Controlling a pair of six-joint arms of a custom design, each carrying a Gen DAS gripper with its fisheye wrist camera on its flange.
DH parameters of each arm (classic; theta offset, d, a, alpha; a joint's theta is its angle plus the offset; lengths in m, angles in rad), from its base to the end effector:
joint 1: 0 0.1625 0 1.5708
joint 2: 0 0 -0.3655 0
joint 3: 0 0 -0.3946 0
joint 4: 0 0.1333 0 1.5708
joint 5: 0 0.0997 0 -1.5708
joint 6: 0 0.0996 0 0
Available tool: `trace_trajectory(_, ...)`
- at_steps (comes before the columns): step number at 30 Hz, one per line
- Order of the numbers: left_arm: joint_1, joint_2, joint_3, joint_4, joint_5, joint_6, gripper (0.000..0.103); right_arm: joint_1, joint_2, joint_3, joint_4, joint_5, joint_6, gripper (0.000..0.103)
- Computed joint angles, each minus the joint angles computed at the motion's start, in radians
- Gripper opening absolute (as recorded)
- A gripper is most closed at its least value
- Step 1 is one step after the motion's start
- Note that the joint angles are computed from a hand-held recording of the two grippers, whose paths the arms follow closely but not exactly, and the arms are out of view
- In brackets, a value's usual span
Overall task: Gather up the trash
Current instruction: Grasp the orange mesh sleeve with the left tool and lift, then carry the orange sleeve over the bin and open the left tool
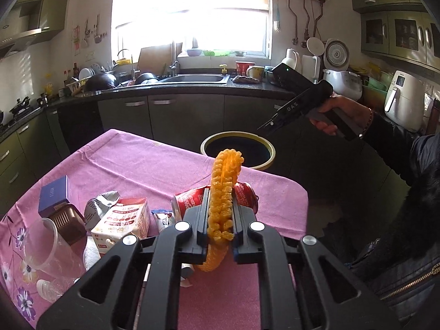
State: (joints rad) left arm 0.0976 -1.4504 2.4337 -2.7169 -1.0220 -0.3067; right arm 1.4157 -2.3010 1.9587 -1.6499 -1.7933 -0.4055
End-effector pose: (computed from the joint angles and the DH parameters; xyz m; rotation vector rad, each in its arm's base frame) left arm -0.3549 -0.2209 0.1292 1.4996 2.3903 -0.7619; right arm 0.0700 -0.2727 0.5194 0.2806 -2.7603 0.4844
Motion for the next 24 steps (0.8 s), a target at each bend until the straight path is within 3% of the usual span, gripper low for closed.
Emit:
trace_trajectory(5, -0.011, 0.061, -0.097, -0.015, 0.001, 0.017, 0.011, -0.034, -0.033, 0.016, -0.013, 0.041, -0.046, 0.050)
trace_trajectory(9, 0.034, 0.224, -0.254, -0.052, -0.029, 0.047, 0.011, -0.073, -0.084, 0.033, -0.049, 0.057, -0.102, 0.051)
trace_trajectory(13, 0.109, 0.414, -0.451, -0.028, -0.104, 0.055, 0.011, -0.149, -0.143, 0.039, -0.063, 0.079, -0.170, 0.051)
trace_trajectory(18, 0.201, 0.637, -0.707, 0.090, -0.204, 0.014, 0.011, -0.355, -0.231, 0.024, -0.038, 0.201, -0.297, 0.052)
trace_trajectory(24, 0.259, 0.896, -1.004, 0.235, -0.235, 0.020, 0.011, -0.740, -0.344, -0.006, 0.122, 0.461, -0.536, 0.052)
